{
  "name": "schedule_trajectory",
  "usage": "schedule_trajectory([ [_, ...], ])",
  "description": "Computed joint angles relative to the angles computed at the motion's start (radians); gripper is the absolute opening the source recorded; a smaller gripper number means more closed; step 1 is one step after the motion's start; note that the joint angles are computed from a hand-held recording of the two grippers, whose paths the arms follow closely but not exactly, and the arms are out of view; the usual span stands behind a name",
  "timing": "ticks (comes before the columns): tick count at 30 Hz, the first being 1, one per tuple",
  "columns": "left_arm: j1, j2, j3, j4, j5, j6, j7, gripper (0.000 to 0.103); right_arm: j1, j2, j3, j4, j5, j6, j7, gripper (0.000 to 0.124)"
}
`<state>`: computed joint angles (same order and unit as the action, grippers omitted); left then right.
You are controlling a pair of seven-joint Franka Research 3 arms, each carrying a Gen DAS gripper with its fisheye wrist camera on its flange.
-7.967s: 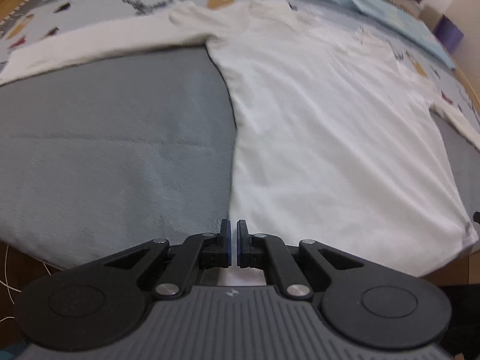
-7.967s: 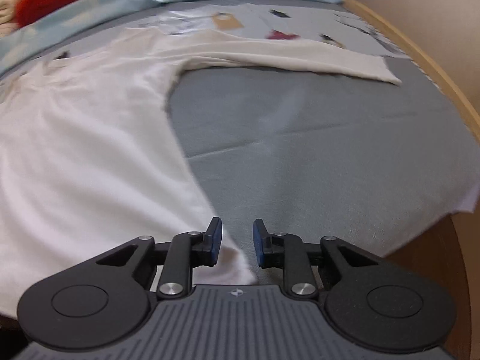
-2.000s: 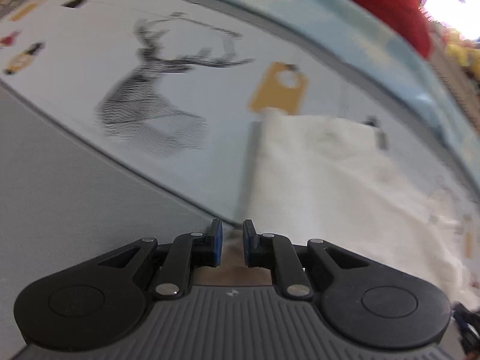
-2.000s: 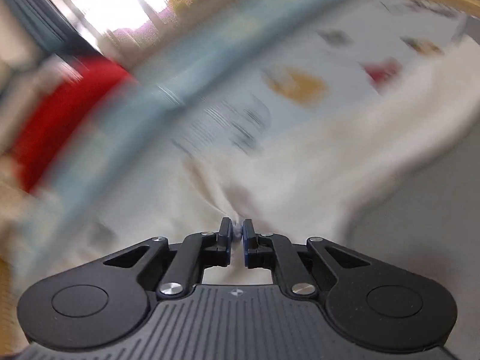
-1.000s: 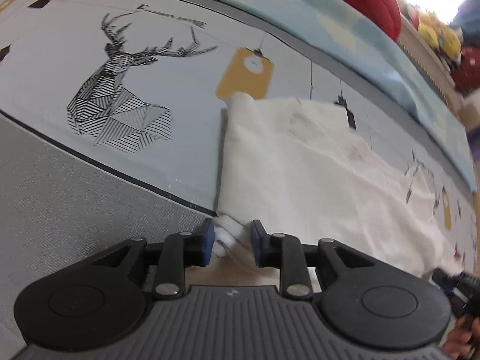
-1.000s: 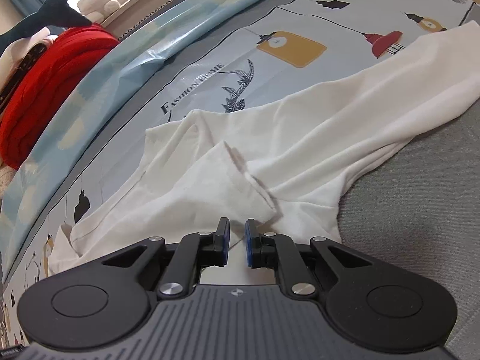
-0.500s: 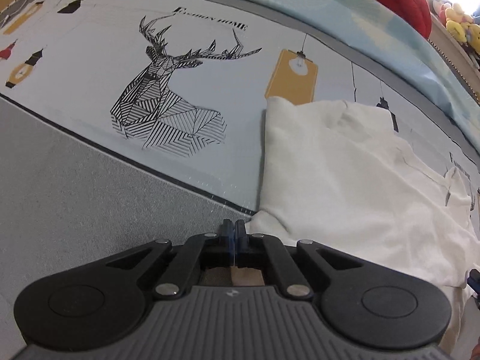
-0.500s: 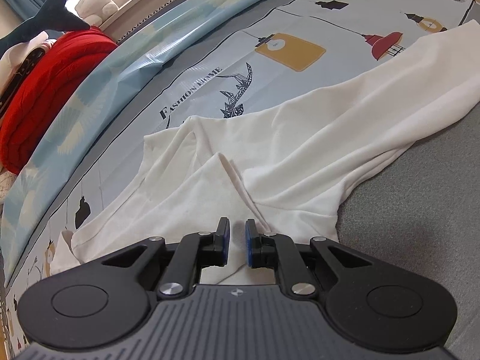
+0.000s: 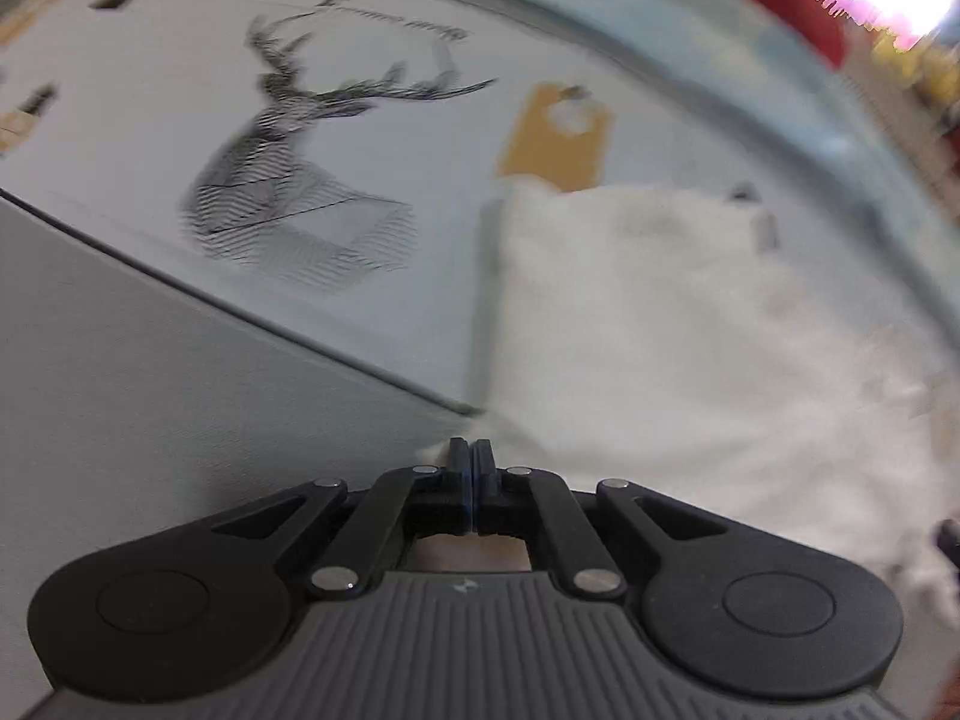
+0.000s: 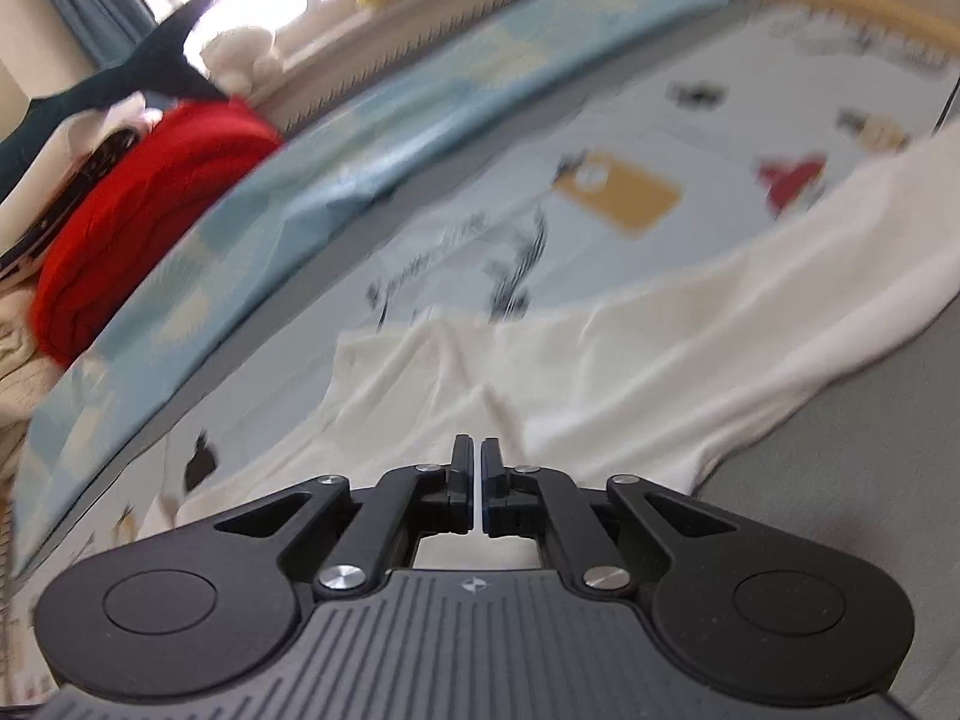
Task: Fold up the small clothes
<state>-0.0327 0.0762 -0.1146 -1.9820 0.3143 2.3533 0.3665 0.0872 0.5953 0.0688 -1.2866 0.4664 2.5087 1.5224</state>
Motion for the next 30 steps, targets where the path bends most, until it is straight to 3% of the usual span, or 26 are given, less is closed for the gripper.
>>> schedule_trajectory([
  [2,-0.014,-0.001,0.002,0.027,0.092,-0.064,-0.064,0.005,0.022,0.033,-0.029,0.063,-0.073,-0.118,0.021,0.011],
  [6,0.0,-0.048,0.009,-0.051,0.128,0.15,-0.163,0.005,0.026,0.039,-0.038,0.07,-0.102,-0.146,0.064,0.013],
  [8,0.005,-0.033,0.003,-0.052,0.073,0.193,-0.124,0.005,0.021,0.029,-0.031,0.052,-0.099,-0.122,0.047,0.014],
  [9,0.003,-0.017,-0.001,-0.037,0.035,0.169,-0.1,0.006,0.021,0.025,-0.032,0.045,-0.102,-0.116,0.04,0.017],
  [11,-0.002,0.023,-0.007,0.018,-0.013,0.037,-0.045,0.008,0.023,0.028,-0.042,0.048,-0.112,-0.13,0.06,0.023],
  [14,-0.034,0.049,-0.004,0.095,0.11,-0.078,-0.093,0.009,0.02,0.033,-0.054,0.06,-0.12,-0.143,0.11,0.023],
  [17,-0.058,0.046,-0.006,0.125,0.219,-0.051,-0.138,0.013,0.008,-0.001,-0.049,0.014,-0.112,-0.085,0.088,0.023],
  [27,-0.134,0.166,-0.019,0.291,0.275,-0.067,-0.063,0.014,-0.065,-0.052,-0.083,-0.069,-0.089,0.072,0.072,0.023],
  [30,-0.157,0.183,-0.016,0.316,0.286,-0.062,-0.07,0.017,-0.085,-0.043,-0.116,-0.076,-0.095,0.162,0.114,0.018],
])
